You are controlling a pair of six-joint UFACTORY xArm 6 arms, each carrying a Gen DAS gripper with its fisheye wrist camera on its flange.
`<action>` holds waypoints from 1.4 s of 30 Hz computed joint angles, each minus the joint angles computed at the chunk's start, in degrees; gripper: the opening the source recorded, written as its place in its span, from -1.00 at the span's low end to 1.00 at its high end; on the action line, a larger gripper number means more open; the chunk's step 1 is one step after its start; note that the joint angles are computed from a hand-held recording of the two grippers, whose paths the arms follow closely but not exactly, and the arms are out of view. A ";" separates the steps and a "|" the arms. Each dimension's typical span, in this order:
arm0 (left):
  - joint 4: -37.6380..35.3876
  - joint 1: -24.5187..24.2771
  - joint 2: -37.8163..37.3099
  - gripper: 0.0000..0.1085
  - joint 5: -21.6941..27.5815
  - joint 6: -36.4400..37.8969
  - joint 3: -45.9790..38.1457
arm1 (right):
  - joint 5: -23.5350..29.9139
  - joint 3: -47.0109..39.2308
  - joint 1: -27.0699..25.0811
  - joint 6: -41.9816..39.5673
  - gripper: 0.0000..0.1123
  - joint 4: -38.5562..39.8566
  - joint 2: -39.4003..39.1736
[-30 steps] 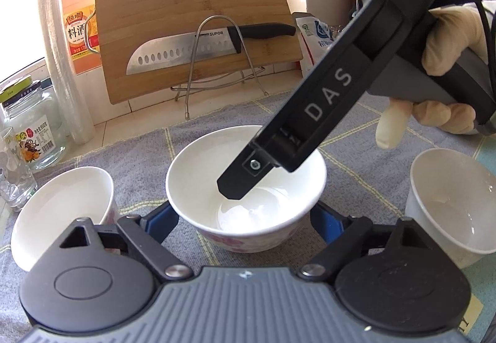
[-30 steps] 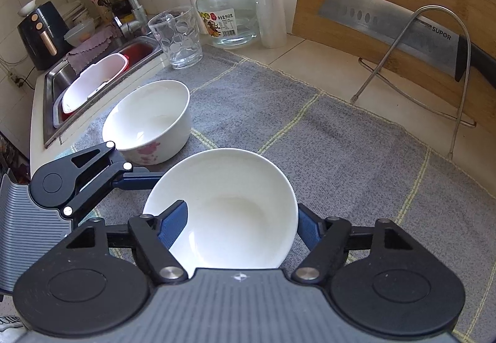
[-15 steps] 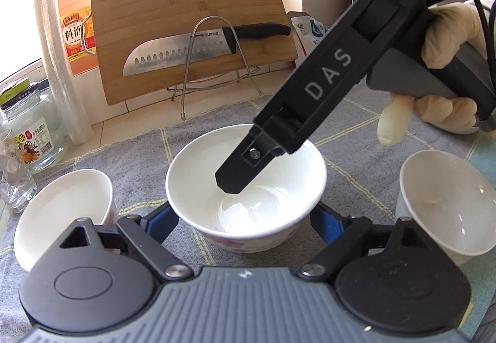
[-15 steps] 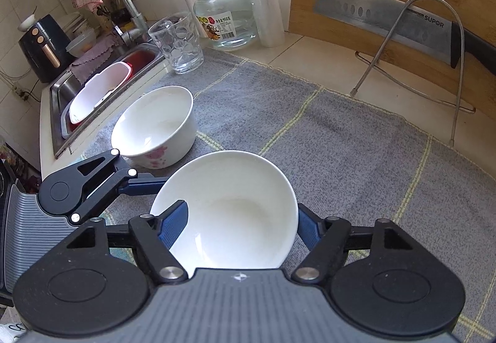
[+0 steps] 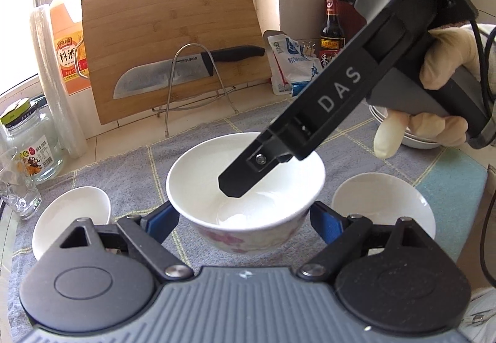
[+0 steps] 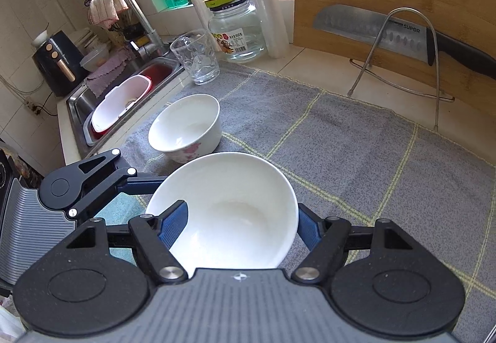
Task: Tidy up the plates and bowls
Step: 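Lift the second white bowl with the right gripper and carry it, then lower the held white bowl into the other white bowl with the right gripper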
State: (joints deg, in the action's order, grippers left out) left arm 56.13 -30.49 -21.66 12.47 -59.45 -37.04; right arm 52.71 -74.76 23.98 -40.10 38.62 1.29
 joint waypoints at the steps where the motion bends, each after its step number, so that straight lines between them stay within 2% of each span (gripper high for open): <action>1: -0.77 -0.34 -0.30 0.67 0.17 0.52 0.04 | -0.09 0.64 -0.12 -0.13 0.41 0.17 -0.74; 13: -2.71 -5.44 -1.16 0.67 2.30 1.78 -1.10 | -1.77 9.70 -2.34 -1.09 0.41 1.24 -10.41; 23: -2.33 -8.39 1.65 0.68 0.86 0.77 -3.25 | -2.04 15.97 -5.17 -0.18 0.41 -0.62 -17.38; 27: -2.28 -9.35 2.97 0.68 0.26 0.34 -3.86 | -2.07 17.71 -6.24 0.27 0.41 -0.85 -18.97; 42: -9.46 -11.40 5.62 0.67 0.37 5.20 -3.93 | -1.22 21.66 -8.22 0.39 0.41 -0.36 -20.89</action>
